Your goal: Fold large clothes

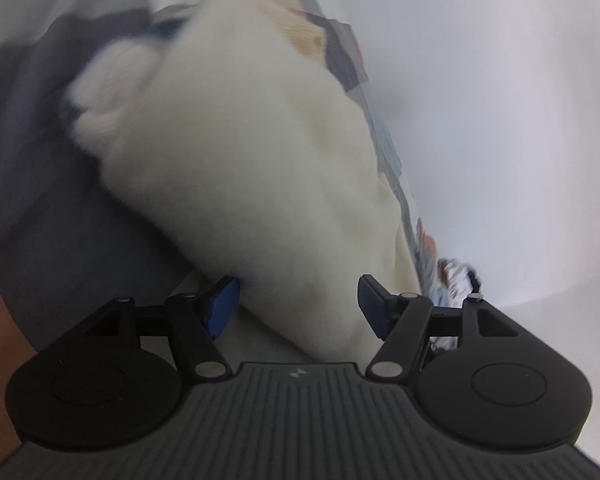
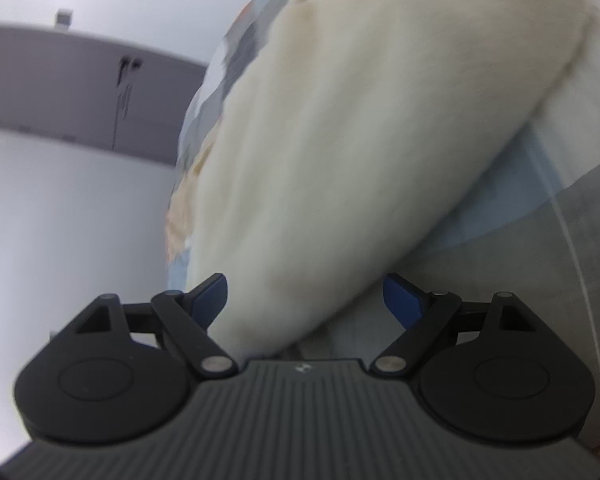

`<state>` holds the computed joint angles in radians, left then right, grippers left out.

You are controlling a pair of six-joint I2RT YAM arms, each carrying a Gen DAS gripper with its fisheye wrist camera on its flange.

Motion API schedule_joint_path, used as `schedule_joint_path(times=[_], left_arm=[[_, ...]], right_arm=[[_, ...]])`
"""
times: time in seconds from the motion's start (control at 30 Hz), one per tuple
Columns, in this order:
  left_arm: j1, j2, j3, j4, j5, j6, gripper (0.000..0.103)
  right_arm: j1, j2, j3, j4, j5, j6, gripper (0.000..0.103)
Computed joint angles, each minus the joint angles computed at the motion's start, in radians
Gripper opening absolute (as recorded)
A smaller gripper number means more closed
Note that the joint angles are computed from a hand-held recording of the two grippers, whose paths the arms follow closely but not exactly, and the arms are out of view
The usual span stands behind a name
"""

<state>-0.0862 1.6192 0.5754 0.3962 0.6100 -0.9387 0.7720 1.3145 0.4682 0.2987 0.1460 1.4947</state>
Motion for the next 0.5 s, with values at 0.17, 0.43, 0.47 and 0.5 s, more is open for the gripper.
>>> schedule_joint_path(times=[0.17,0.43,0.47,0.5], left_arm=[[0.061,0.116,-0.039,0.218,0.070,-0.214,0.070],[0.066,0.235,-0.012,0.318,0.033,-0.354,0.070],[0.061,0.228,-0.010,0.307,0.021,-0.337,0.069],[0.052,0.209,-0.009,0.276,-0.003,-0.307,0.066]], right_arm=[[-0.032,-0.022,-0.097,0.140,0.032,0.139,0.088],[-0.035,-0.054,-0.091,-0.018,0.174,0.251,0.079],[-0.041,-0.045,-0.086,-0.010,0.168,0.242,0.072],[-0.050,-0.039,-0.079,-0.006,0.142,0.213,0.069]])
